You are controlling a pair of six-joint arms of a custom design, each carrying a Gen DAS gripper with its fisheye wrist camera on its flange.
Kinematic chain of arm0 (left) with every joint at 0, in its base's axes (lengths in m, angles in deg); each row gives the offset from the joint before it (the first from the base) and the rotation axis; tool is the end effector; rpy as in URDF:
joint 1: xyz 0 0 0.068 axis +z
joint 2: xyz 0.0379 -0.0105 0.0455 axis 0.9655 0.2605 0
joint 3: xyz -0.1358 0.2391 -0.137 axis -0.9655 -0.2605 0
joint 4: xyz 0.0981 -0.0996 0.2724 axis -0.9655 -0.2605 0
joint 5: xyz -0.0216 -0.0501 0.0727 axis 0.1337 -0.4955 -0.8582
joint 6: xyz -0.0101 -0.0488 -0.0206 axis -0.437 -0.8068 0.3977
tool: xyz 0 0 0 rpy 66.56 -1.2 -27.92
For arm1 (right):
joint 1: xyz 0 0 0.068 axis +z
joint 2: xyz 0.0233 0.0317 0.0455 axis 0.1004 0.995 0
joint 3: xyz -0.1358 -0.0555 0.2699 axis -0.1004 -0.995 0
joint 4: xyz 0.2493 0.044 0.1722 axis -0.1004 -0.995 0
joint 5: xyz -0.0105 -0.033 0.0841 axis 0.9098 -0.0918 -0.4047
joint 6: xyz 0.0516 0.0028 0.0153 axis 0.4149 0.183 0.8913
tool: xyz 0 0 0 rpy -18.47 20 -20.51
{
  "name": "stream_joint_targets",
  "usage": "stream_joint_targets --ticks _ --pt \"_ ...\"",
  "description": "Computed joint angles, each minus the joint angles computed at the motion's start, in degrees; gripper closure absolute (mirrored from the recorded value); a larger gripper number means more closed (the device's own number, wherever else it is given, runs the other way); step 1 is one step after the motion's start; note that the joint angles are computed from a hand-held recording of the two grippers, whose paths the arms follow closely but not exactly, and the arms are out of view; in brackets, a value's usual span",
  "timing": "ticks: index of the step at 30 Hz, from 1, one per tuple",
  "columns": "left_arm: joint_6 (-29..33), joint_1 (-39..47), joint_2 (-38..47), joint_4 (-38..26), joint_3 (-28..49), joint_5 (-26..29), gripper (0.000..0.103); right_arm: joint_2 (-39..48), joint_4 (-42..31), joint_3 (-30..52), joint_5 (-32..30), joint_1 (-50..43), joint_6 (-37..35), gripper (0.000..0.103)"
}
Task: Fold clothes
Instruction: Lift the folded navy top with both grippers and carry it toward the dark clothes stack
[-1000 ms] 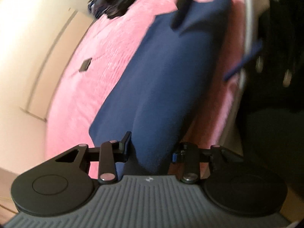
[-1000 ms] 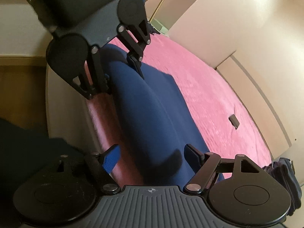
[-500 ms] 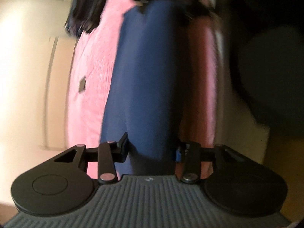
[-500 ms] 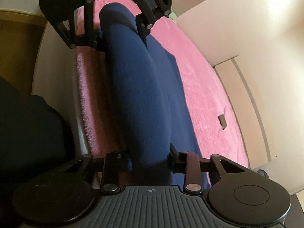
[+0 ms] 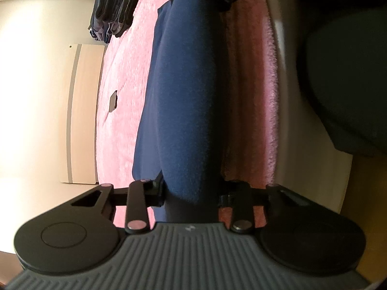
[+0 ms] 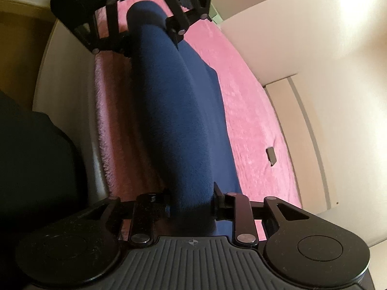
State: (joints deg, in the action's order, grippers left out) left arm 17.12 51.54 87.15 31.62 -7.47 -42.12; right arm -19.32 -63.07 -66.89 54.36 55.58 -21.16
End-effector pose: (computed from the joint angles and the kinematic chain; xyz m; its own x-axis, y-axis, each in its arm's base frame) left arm 0.2067 -0.0874 0.1710 0.3367 0.9416 -0.0066 0.5019 -0.1736 0.8473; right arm 0.1288 0.1160 0.1912 -0.2135 -0.9255 -0.3130 -0.4807 0.3784 -0.7911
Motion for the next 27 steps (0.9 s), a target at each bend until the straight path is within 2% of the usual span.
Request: stream_joint_targets --ticks 9,13,18,24,27 --pt "2.8 0.3 -0.1 -1.2 0.1 0.5 0.072 0.8 4.1 -2.6 -0.6 -1.4 -3.3 0.073" --pt "5.7 -2.5 1.9 -1.3 1.3 -2.7 0.072 -0.9 -1.2 -0.8 -0.6 -0.4 1.0 0.08" --pt "6.2 -2.6 0.7 -7.2 4.8 -1.8 0.072 -4.4 -5.0 2.3 -2.6 -2.4 -0.5 0.082" --pt "2.0 -4.1 2.6 -13.0 10.1 -1.3 0.072 -9.7 -6.0 3.5 -14.8 -13.0 -8.9 0.082" --pt "0.0 -4.8 4.6 -17.1 13.7 -1.9 0.072 -9.7 -7.0 5.3 -25.0 -20.9 -13.0 0.082"
